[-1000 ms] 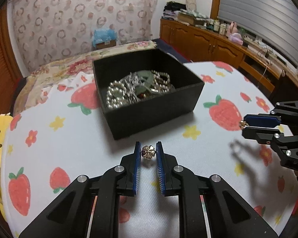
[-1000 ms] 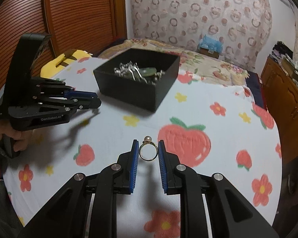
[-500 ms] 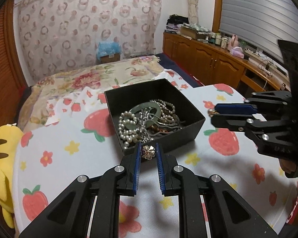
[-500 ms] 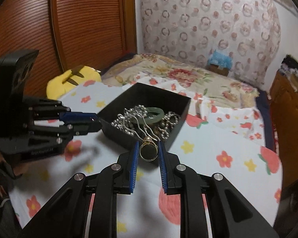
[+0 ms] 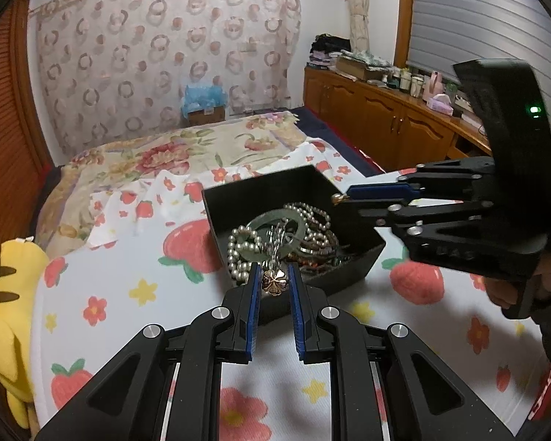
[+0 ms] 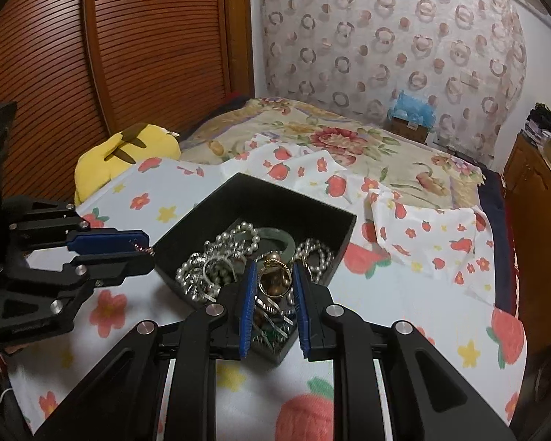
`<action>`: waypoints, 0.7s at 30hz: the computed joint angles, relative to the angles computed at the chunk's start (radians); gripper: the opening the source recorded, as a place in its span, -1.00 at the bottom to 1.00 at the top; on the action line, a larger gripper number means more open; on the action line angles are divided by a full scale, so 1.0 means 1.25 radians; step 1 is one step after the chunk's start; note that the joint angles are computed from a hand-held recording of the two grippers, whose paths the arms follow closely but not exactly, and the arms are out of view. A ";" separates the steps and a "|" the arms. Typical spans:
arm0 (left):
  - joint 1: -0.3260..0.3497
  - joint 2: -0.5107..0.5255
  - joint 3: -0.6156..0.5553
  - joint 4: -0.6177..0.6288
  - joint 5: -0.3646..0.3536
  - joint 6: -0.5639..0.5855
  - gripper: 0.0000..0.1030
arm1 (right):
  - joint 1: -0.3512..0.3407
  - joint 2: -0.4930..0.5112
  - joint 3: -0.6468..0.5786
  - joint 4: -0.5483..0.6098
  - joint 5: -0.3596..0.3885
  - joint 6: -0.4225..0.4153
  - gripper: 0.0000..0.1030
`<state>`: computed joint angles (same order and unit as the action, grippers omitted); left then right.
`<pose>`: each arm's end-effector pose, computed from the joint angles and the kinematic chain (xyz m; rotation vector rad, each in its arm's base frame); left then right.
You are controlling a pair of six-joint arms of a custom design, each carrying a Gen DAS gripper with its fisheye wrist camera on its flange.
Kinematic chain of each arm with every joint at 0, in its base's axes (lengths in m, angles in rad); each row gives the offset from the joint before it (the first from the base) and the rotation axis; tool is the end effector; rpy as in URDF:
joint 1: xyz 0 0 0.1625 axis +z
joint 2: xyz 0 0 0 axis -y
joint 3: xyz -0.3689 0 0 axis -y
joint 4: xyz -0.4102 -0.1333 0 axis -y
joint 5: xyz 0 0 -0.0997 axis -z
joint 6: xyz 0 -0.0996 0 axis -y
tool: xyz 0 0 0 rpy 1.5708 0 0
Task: Organize jewelry
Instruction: 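Carry the earring and ring into the black box and open both grippers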
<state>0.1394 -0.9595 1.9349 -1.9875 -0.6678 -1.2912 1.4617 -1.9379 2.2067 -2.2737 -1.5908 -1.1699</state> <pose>-0.4594 -0.2780 0.0198 0.4724 2.2347 -0.9381 0.0875 -0.4073 0.3495 1.4247 -2.4417 0.4834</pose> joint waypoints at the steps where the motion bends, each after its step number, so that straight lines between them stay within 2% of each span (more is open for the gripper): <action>1: 0.002 0.001 -0.002 -0.005 0.007 0.009 -0.73 | 0.005 0.012 -0.003 -0.010 -0.002 0.005 -0.58; 5: 0.018 0.003 -0.014 -0.014 0.026 0.027 -0.73 | 0.014 0.047 -0.011 -0.044 -0.004 0.022 -0.57; 9: 0.036 -0.001 -0.018 -0.013 0.038 0.035 -0.73 | 0.006 0.065 -0.036 -0.015 0.037 0.050 -0.57; 12: 0.051 0.003 -0.029 -0.006 0.045 0.039 -0.73 | 0.010 0.076 -0.045 -0.023 0.039 0.059 -0.57; 21: 0.092 0.013 -0.048 -0.017 0.064 0.059 -0.73 | 0.000 0.055 -0.035 -0.026 0.044 0.061 -0.57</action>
